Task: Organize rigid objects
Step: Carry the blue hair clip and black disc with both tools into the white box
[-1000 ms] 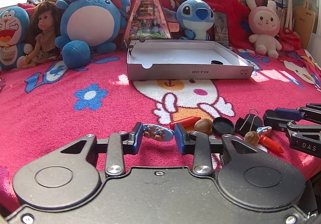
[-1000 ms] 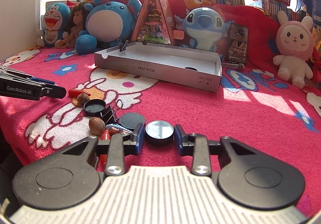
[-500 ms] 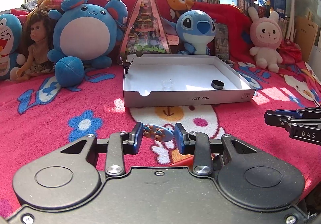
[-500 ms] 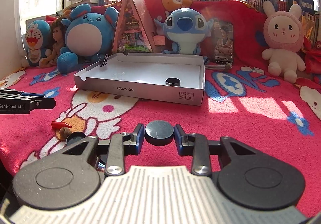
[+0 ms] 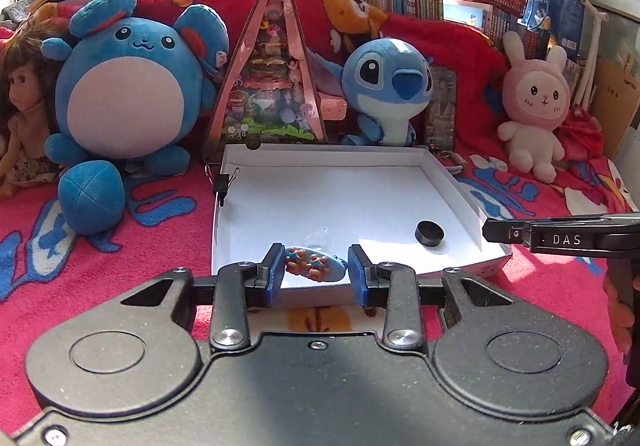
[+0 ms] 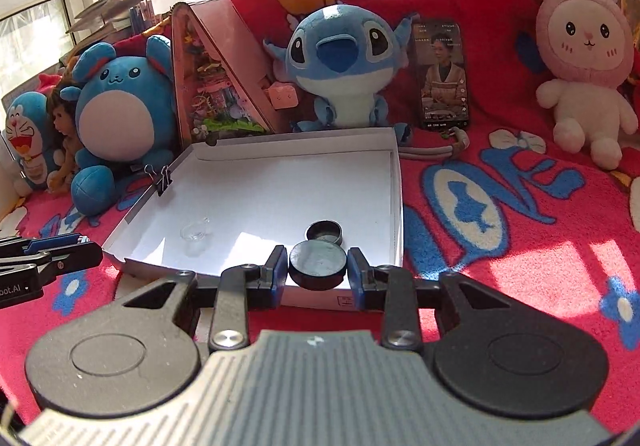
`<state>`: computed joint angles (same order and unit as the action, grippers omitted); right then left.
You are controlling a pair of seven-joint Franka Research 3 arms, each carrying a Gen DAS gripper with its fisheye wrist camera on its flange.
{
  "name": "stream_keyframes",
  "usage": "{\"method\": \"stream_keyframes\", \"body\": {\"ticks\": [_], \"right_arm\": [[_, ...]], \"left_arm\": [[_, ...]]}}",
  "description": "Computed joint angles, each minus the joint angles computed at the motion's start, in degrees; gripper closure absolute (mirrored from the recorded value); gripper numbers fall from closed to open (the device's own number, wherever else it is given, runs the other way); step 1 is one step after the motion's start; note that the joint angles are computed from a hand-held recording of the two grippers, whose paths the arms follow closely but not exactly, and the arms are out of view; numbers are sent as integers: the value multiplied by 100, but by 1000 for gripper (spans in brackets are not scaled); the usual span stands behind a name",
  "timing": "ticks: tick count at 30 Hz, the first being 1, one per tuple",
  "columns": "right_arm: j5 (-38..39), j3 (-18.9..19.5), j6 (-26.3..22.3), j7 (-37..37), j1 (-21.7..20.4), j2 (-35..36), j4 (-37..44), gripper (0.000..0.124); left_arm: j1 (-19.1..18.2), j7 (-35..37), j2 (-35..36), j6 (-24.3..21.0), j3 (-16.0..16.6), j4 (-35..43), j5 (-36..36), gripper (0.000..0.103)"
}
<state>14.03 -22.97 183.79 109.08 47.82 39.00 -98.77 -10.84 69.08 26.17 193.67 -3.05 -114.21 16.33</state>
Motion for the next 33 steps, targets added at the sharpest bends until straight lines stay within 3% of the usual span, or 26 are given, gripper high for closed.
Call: {"method": "stream_keyframes", "body": {"ticks": [1,3,6,8,11,17,33], "right_arm": [[-29,56,-163,-38,-92,59,170,86],[-151,116,-514,20,-232,190,514,86],[-361,447,-1020,41,-608,340,1009,86],[-524,486,-1369,154,-703,494,1351,86],[-753,624,-1713,250,-879,713,1784,86],[-1202,822,-2183,542,-1106,1070,2437,86],[-2024,1318,-2796,1098,-1535,1573,3369,86]], "left_arm": [[220,6,74,-189,-248,171,20,70],[923,69,390,-880,-1069,761,122,70],[1060,124,836,-1683,-1336,1561,-14,70],[781,3,1042,-2059,-1056,1977,-146,70],[599,-47,1329,-2474,-892,2462,-295,70],[316,-167,1590,-2807,-602,2867,-274,70],[225,-278,1747,-2950,-508,3062,-158,70]]}}
